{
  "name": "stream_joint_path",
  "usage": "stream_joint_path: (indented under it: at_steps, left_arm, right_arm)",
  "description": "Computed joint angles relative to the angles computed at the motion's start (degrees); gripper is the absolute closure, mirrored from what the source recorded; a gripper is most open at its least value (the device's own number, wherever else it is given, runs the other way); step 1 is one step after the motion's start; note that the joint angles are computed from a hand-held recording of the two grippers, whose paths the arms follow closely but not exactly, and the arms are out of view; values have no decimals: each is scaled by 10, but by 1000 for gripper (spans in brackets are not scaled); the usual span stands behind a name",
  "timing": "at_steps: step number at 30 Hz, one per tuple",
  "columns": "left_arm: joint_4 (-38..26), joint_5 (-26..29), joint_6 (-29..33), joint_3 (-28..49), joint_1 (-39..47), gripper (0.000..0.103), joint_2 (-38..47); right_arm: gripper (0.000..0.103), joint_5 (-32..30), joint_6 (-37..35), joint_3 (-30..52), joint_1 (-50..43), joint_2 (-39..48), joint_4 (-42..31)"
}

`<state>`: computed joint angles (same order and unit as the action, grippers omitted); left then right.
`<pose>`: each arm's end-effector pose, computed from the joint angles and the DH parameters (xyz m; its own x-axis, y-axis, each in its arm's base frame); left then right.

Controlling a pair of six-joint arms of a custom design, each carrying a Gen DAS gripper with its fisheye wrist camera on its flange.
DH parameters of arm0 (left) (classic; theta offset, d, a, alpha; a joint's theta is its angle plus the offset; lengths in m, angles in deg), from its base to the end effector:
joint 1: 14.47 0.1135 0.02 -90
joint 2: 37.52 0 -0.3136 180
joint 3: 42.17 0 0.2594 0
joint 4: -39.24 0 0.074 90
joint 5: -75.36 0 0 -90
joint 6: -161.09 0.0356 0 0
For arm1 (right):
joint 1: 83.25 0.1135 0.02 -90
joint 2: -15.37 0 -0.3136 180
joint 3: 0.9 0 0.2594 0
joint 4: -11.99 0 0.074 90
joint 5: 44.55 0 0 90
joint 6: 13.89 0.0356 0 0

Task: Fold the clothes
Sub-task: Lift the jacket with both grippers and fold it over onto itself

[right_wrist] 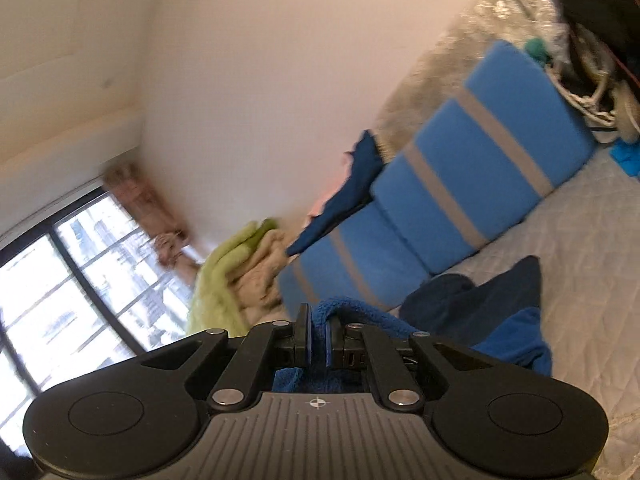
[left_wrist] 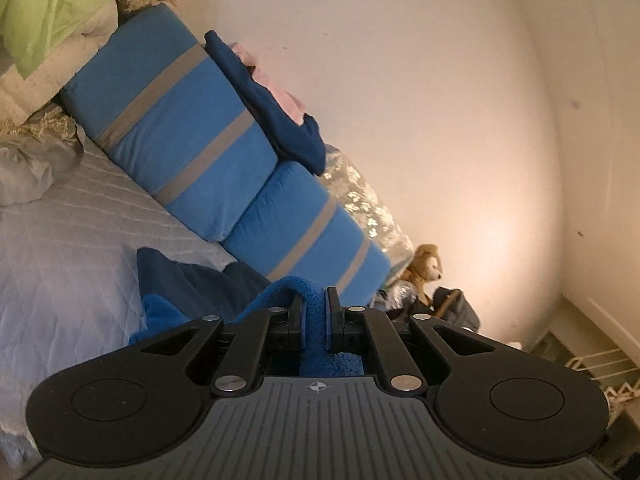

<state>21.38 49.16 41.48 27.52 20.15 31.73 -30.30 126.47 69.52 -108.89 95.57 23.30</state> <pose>0.2271 0.1180 0.3819 -0.4384 -0.5677 -0.6968 0.2727 0.6547 -0.7050 0.2899 -0.1009 0.3807 -0.5753 0.4864 -0.6577 -0.5078 0.4179 0.7533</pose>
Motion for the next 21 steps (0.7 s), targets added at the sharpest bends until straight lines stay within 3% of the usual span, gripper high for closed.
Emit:
stream_joint_path:
  at_steps: [6, 21]
  left_arm:
    - [10, -63, -6, 46, -45, 95, 48]
    - [1, -166, -5, 154, -121, 95, 175]
  right_arm:
    - [95, 74, -81, 65, 39, 33, -118]
    - [95, 204, -119, 172, 115, 130, -183]
